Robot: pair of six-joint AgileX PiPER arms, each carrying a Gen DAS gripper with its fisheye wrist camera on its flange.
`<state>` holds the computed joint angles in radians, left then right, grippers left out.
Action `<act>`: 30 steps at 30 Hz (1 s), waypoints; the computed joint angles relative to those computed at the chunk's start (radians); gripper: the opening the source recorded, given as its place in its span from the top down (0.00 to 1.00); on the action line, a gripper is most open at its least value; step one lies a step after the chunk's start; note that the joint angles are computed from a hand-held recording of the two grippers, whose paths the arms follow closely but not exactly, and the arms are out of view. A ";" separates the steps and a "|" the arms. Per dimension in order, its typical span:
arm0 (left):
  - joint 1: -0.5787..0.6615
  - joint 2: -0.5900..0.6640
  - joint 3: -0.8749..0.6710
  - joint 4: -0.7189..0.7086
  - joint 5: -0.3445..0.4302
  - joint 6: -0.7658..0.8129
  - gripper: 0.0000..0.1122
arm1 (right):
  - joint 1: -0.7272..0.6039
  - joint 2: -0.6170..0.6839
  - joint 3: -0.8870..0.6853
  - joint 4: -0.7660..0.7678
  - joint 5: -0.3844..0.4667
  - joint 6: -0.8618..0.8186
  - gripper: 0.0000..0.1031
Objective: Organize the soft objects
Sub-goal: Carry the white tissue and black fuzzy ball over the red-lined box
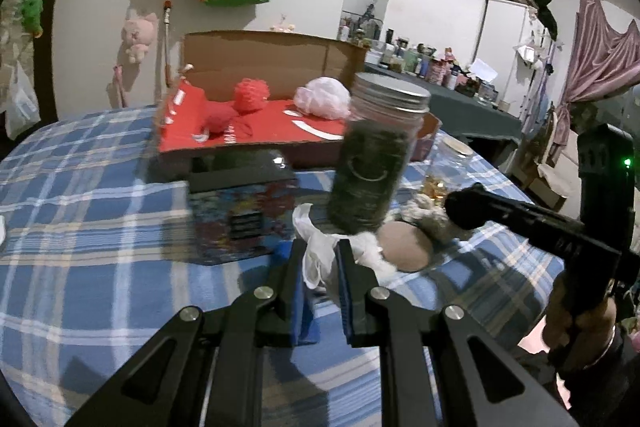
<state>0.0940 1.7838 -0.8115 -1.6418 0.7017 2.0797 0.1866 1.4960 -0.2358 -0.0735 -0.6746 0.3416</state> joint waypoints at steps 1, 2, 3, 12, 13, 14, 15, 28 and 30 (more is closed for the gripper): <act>0.015 -0.002 -0.001 0.008 0.003 -0.003 0.86 | -0.018 -0.008 0.003 -0.030 0.005 0.023 0.78; 0.028 -0.005 -0.003 0.014 0.000 -0.006 0.86 | -0.037 -0.017 0.006 -0.052 0.013 0.038 0.78; 0.040 -0.006 -0.006 0.020 -0.001 -0.009 0.86 | -0.046 -0.027 0.010 -0.047 0.019 0.032 0.78; 0.129 0.029 -0.067 0.083 -0.002 -0.074 0.86 | -0.157 -0.116 0.033 -0.144 0.073 0.097 0.78; 0.134 0.032 -0.073 0.088 -0.006 -0.082 0.86 | -0.186 -0.119 0.034 -0.188 0.074 0.129 0.78; 0.141 0.038 -0.083 0.092 -0.008 -0.088 0.86 | -0.197 -0.122 0.032 -0.200 0.080 0.139 0.78; 0.144 0.043 -0.090 0.096 -0.009 -0.093 0.86 | -0.207 -0.129 0.033 -0.203 0.086 0.140 0.78; 0.140 0.165 -0.298 0.252 -0.006 -0.240 0.86 | -0.466 -0.074 -0.036 -0.561 0.120 0.370 0.78; 0.136 0.189 -0.341 0.278 0.005 -0.261 0.86 | -0.499 -0.060 -0.063 -0.640 0.124 0.424 0.78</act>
